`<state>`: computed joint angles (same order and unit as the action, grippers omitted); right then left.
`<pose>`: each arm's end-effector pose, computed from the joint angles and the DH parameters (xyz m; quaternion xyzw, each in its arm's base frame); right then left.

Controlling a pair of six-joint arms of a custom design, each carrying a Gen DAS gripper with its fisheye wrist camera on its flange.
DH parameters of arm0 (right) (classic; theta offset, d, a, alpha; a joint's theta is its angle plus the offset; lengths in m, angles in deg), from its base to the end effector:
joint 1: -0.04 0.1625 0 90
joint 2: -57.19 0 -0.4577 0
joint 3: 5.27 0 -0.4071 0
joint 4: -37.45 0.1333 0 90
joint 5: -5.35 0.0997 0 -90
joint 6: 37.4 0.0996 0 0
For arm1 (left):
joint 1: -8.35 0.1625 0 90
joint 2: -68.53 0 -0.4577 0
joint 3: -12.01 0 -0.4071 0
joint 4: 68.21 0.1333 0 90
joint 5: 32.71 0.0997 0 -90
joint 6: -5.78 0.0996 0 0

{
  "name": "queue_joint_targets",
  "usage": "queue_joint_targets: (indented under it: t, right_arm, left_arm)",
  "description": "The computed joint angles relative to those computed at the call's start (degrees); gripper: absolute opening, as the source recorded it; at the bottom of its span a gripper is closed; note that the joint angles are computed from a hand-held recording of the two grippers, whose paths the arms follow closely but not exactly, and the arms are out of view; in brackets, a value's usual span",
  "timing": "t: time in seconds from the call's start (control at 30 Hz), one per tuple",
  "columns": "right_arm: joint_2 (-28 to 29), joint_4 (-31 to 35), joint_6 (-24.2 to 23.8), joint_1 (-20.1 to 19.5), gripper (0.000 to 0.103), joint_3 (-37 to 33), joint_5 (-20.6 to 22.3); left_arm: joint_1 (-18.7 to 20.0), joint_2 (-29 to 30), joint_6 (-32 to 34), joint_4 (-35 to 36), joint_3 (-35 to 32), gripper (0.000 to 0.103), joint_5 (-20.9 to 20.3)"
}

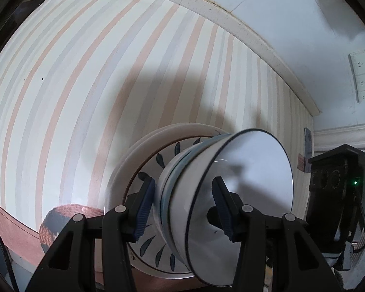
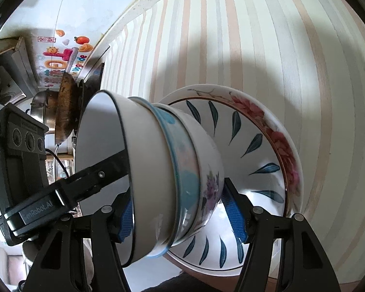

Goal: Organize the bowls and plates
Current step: 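Carry the bowl stack over the plates and lower it onto the blue-striped plate, then open both grippers and withdraw them from the bowl stack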

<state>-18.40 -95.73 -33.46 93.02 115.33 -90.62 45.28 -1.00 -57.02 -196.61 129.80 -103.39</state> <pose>0.1487 -0.4911 0.2157 -0.0075 -0.9985 -0.0128 0.0529 -0.3104 -0.4413 0.1779 -0.0689 0.9799 -0.0967 0.1605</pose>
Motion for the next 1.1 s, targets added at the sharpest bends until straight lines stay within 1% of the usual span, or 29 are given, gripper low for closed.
queue_joint_targets:
  t: [0.03,0.1,0.3,0.5,0.67,0.73,0.8,0.87,0.9,0.93,0.97,1.0,1.03,1.07,1.1]
  right_arm:
    - [-1.0,0.4,-0.5,-0.3,0.066,0.5,-0.2]
    - [-1.1,0.3,-0.4,-0.3,0.066,0.5,-0.2]
    - [0.4,-0.5,0.5,0.8,0.066,0.0,-1.1]
    - [0.9,-0.6,0.8,1.7,0.066,-0.3,-2.6]
    - [-0.7,-0.9,0.3,2.7,0.066,0.0,-4.1]
    - [-2.0,-1.0,0.3,3.5,0.067,0.1,-4.8]
    - [-3.7,-0.4,0.5,5.2,0.069,0.1,-6.4]
    - [-5.1,-0.2,1.0,7.0,0.081,0.0,-8.0]
    - [-6.0,-0.5,1.3,8.3,0.084,0.1,-9.6]
    - [-6.6,-0.8,1.7,9.6,0.093,0.1,-11.4]
    - [-7.2,-1.1,1.9,10.5,0.097,0.3,-12.7]
    - [-8.0,-1.6,2.4,11.8,0.097,0.5,-14.6]
    - [-8.2,-1.8,3.0,12.7,0.097,0.5,-16.1]
    - [-8.6,-2.1,4.0,14.4,0.099,0.6,-19.4]
    - [-8.9,-2.3,4.6,15.6,0.099,0.6,-21.7]
  left_arm:
    - [0.0,0.0,-0.1,-0.1,0.0,0.045,0.0]
    - [0.1,0.2,0.2,0.0,-0.2,0.045,0.1]
    - [0.1,0.3,1.4,1.2,-0.9,0.045,0.1]
    - [-0.4,0.3,1.9,2.6,-1.3,0.045,1.5]
    - [-2.8,-0.5,1.1,8.2,-2.6,0.045,5.6]
    - [-4.6,-1.3,0.2,11.4,-3.3,0.045,8.2]
    - [-6.2,-2.1,-0.3,14.4,-3.9,0.047,9.9]
    - [-7.6,-3.2,-0.8,16.5,-4.1,0.047,11.1]
    - [-8.2,-3.8,-0.9,17.2,-4.1,0.047,11.4]
    - [-8.7,-4.2,-1.1,17.9,-4.1,0.048,11.8]
    - [-9.3,-4.7,-1.3,19.2,-4.3,0.05,12.1]
    - [-10.0,-5.2,-1.7,19.8,-4.2,0.058,12.9]
    - [-10.7,-5.7,-1.9,20.5,-4.1,0.071,13.8]
    - [-11.3,-6.0,-2.0,21.4,-4.2,0.076,14.6]
    - [-11.9,-6.4,-2.3,22.2,-4.2,0.083,15.6]
